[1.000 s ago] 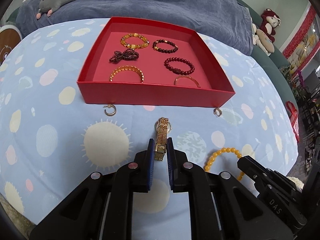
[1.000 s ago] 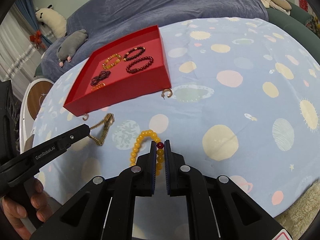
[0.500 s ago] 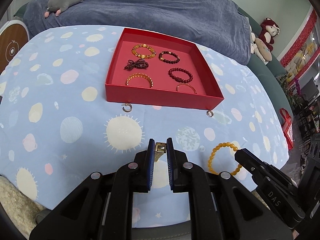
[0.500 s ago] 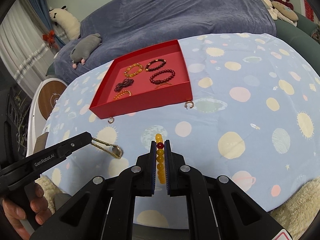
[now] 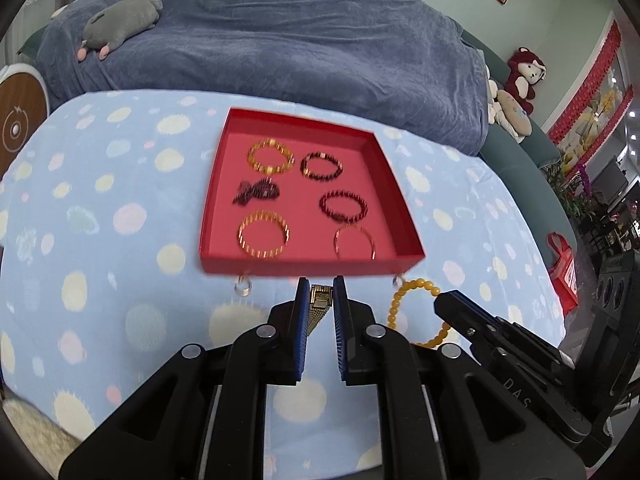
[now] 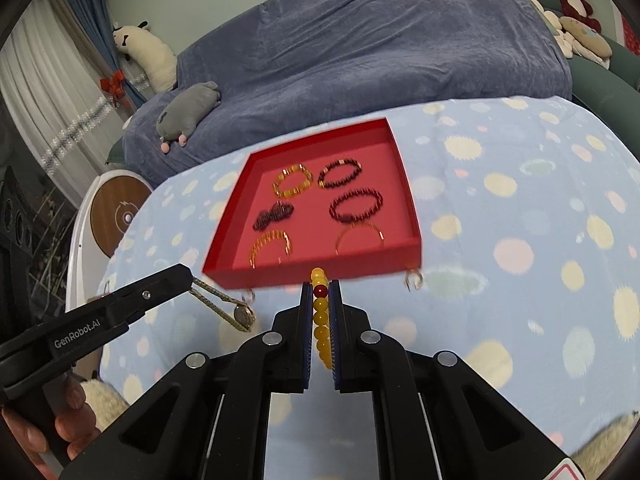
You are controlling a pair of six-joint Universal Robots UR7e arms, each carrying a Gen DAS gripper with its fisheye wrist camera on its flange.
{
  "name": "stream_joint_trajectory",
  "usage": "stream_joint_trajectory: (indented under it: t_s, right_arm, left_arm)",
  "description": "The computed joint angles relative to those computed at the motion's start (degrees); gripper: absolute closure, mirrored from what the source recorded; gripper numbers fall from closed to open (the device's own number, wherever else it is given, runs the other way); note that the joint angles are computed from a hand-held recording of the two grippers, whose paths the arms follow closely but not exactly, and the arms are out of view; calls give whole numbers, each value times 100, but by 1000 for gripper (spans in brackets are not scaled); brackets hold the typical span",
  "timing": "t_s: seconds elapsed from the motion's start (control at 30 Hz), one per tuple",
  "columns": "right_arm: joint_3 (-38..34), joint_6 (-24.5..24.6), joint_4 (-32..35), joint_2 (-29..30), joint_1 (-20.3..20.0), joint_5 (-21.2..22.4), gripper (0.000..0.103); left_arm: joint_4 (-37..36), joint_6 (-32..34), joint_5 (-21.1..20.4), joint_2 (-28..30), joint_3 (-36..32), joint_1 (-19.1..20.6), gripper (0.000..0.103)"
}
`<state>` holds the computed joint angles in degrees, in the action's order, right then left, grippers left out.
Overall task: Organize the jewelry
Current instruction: 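Lift the gold watch with the left tool while the right tool lifts the amber bracelet, then lower the gold watch into the red box with the left tool while the right tool lowers the amber bracelet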
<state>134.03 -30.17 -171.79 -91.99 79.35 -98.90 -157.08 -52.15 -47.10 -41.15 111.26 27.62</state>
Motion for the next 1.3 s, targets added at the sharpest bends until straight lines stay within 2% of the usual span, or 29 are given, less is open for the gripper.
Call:
stream_joint_trajectory:
  t_s: [0.2, 0.3, 0.5, 0.57, 0.67, 0.73, 0.77, 0.83, 0.97, 1.17, 1.3]
  right_arm:
    - [-812, 146, -72, 868, 325, -110, 96]
    - [-1140, 302, -90, 1258, 355, -155, 96]
    - [-1599, 557, -1, 1845, 276, -224, 96]
    - [-1699, 587, 23, 2002, 230, -316, 96]
    - [-1798, 584, 95, 2147, 163, -396, 96]
    - [-1820, 527, 25, 2205, 136, -477, 93]
    - [-1799, 510, -65, 2212, 122, -490, 87]
    - [-1785, 484, -136, 2204, 90, -518, 85]
    - [-1723, 446, -315, 2142, 52, -535, 72]
    - [-1535, 418, -390, 1870, 41, -452, 72]
    - [-1291, 308, -508, 1595, 45, -431, 72]
  left_arm:
    - [-184, 807, 126, 349, -741, 382, 92]
    - [-92, 1061, 93, 591, -1153, 621, 92]
    - [118, 1238, -26, 972, -1637, 979, 91]
    - [144, 1244, -56, 1046, -1713, 1071, 99]
    - [270, 1251, -67, 1142, -1834, 1170, 98]
    - [344, 1226, -103, 1183, -1885, 1223, 98]
    - [363, 1217, -103, 1192, -1900, 1240, 98]
    - [379, 1181, -44, 1213, -1909, 1248, 98]
    - [416, 1076, 35, 1200, -1875, 1230, 95]
    - [473, 948, 145, 1089, -1729, 1125, 86]
    - [445, 817, 252, 928, -1479, 974, 75]
